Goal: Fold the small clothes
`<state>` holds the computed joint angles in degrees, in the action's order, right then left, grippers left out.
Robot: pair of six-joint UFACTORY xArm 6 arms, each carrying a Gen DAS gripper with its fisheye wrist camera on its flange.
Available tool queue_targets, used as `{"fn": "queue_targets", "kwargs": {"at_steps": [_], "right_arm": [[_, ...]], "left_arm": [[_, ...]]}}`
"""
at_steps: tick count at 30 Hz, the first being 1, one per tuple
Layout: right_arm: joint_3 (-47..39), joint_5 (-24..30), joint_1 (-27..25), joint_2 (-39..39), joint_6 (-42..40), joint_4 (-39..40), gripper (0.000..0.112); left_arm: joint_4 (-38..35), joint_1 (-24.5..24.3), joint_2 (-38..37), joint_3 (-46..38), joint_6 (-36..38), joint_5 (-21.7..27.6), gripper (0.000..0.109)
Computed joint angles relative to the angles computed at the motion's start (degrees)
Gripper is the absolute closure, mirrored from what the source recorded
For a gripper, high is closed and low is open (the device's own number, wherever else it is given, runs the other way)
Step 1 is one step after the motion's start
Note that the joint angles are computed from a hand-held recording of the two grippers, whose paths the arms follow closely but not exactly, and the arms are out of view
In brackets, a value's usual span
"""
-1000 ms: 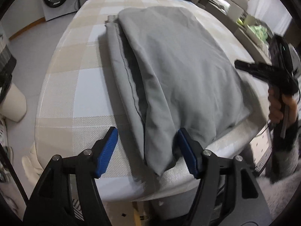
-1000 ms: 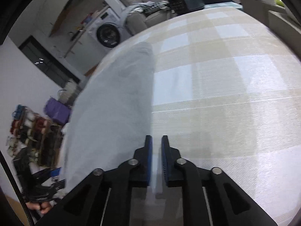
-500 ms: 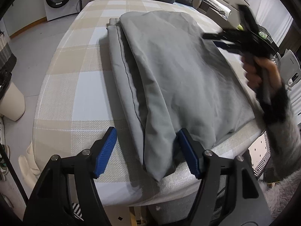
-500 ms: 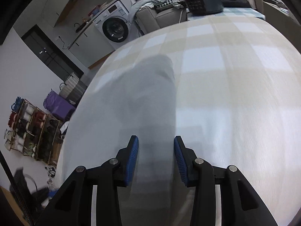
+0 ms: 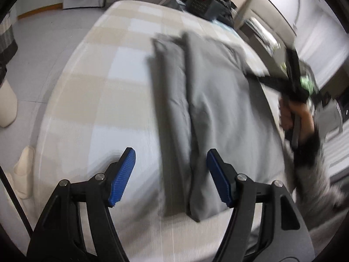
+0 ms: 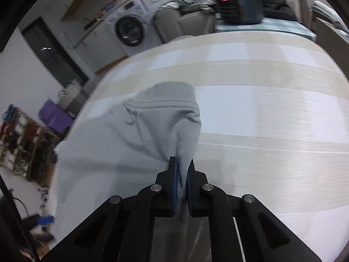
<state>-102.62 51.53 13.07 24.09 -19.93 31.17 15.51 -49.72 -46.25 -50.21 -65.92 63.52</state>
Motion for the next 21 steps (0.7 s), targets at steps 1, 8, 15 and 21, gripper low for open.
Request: {"fn": "queue_targets", "kwargs": {"at_steps": [1, 8, 15, 21], "right_arm": [[-0.46, 0.7, -0.44, 0.15, 0.07, -0.16, 0.104], [2.27, -0.65, -0.43, -1.74, -1.75, 0.33, 0.099], [2.19, 1.23, -1.77, -1.51, -3.78, 5.1, 0.099], [4.3, 0.19, -2.42, -2.29, -8.28, 9.85, 0.098]], "left_arm": [[-1.03, 2.76, 0.51, -0.03, 1.51, -2.06, 0.043], [-25.76, 22.37, 13.56, -4.7, 25.22, -20.64, 0.052], [-42.31, 26.35, 23.19, -11.15, 38.33, -18.2, 0.067], [-46.36, 26.15, 24.82, -11.42, 41.96, -24.75, 0.067]]}}
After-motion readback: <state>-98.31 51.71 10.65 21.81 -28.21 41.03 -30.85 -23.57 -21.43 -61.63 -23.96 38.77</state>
